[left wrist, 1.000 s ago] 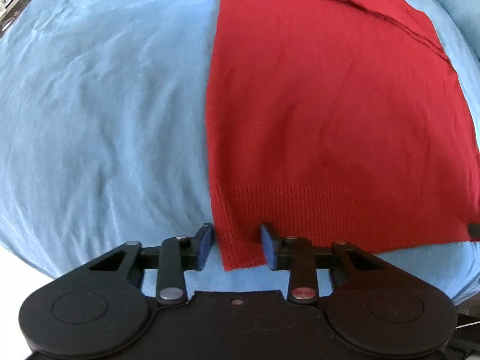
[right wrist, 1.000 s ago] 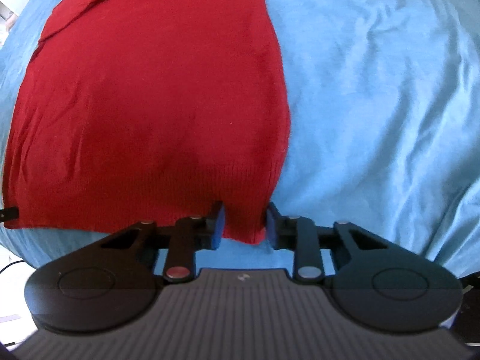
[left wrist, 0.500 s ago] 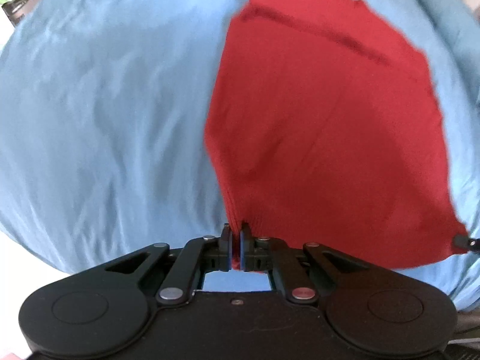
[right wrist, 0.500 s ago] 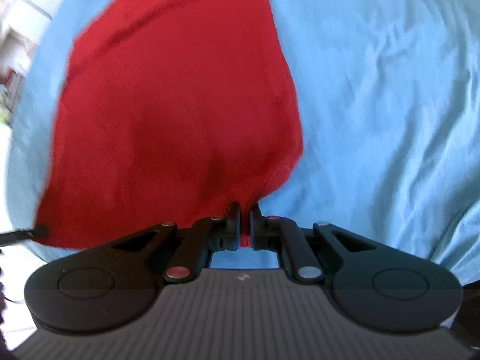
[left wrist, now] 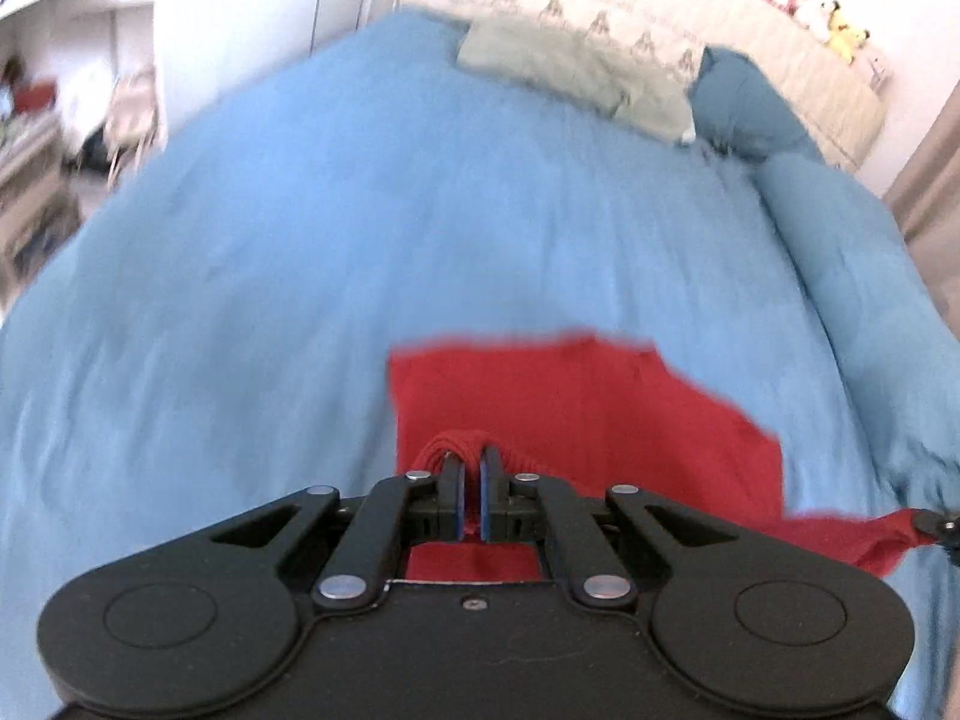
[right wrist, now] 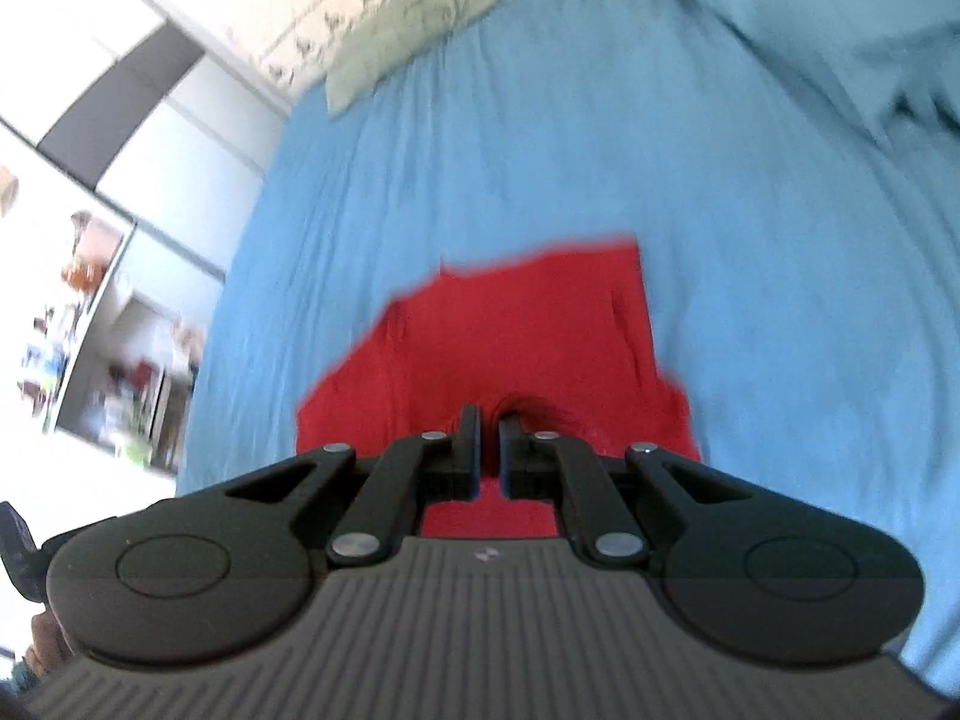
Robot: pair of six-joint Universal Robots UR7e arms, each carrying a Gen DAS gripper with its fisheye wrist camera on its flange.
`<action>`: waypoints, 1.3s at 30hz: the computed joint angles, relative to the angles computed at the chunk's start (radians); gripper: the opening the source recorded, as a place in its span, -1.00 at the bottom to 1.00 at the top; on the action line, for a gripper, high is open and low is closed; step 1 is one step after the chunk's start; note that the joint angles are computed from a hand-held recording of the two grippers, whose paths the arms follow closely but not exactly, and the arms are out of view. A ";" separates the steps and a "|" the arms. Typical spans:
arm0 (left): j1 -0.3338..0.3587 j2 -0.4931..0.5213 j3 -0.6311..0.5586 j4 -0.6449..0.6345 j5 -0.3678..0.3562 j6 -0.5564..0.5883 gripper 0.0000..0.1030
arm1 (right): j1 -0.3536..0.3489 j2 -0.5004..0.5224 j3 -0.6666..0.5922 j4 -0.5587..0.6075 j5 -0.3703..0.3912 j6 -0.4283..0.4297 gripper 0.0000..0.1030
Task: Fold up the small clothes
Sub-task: 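Grasp the hem with both grippers and lift it toward the collar, then lay the hem onto the collar and open both grippers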
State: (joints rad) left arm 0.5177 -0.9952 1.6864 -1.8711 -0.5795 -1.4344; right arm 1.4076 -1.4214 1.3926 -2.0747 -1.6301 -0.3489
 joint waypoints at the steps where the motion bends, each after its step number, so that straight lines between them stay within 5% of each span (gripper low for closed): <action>1: 0.028 0.026 -0.013 -0.048 0.032 0.054 -0.92 | 0.002 0.041 -0.023 -0.048 0.005 -0.006 -0.60; 7: 0.221 0.225 -0.157 -0.313 0.109 0.318 -0.92 | -0.003 0.328 -0.179 -0.242 -0.027 -0.008 -0.60; 13: 0.301 0.304 -0.214 -0.280 0.116 0.223 -0.92 | -0.005 0.508 -0.257 -0.365 -0.162 -0.060 -0.60; 19: 0.327 0.337 -0.242 -0.264 0.118 0.203 -0.90 | -0.008 0.531 -0.266 -0.383 -0.198 -0.112 -0.60; 22: 0.321 0.338 -0.254 -0.200 0.139 0.184 -0.53 | -0.001 0.556 -0.295 -0.382 -0.235 -0.146 -0.45; 23: 0.314 0.335 -0.251 -0.181 0.156 0.170 -0.05 | 0.001 0.554 -0.286 -0.406 -0.234 -0.154 -0.33; 24: 0.308 0.329 -0.239 -0.174 0.177 0.162 0.40 | 0.000 0.551 -0.272 -0.432 -0.224 -0.159 0.16; 25: 0.299 0.321 -0.225 -0.166 0.202 0.155 0.49 | 0.000 0.543 -0.254 -0.466 -0.213 -0.165 0.69; 26: 0.284 0.312 -0.206 -0.160 0.227 0.150 0.51 | -0.001 0.535 -0.232 -0.515 -0.197 -0.178 0.81; 32: 0.167 0.276 -0.082 -0.226 0.219 0.233 0.93 | -0.021 0.380 -0.031 -0.566 -0.039 -0.294 0.85; 35: 0.141 0.289 -0.046 -0.297 0.106 0.329 0.94 | -0.031 0.300 0.088 -0.566 -0.040 -0.393 0.91; 39: 0.124 0.304 -0.009 -0.270 0.030 0.312 0.94 | -0.049 0.252 0.188 -0.590 -0.103 -0.463 0.91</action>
State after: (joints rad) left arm 0.6420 -0.6916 1.6774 -2.1416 -0.5497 -1.1219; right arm 1.3584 -1.1694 1.5810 -2.6642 -1.7327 -0.8121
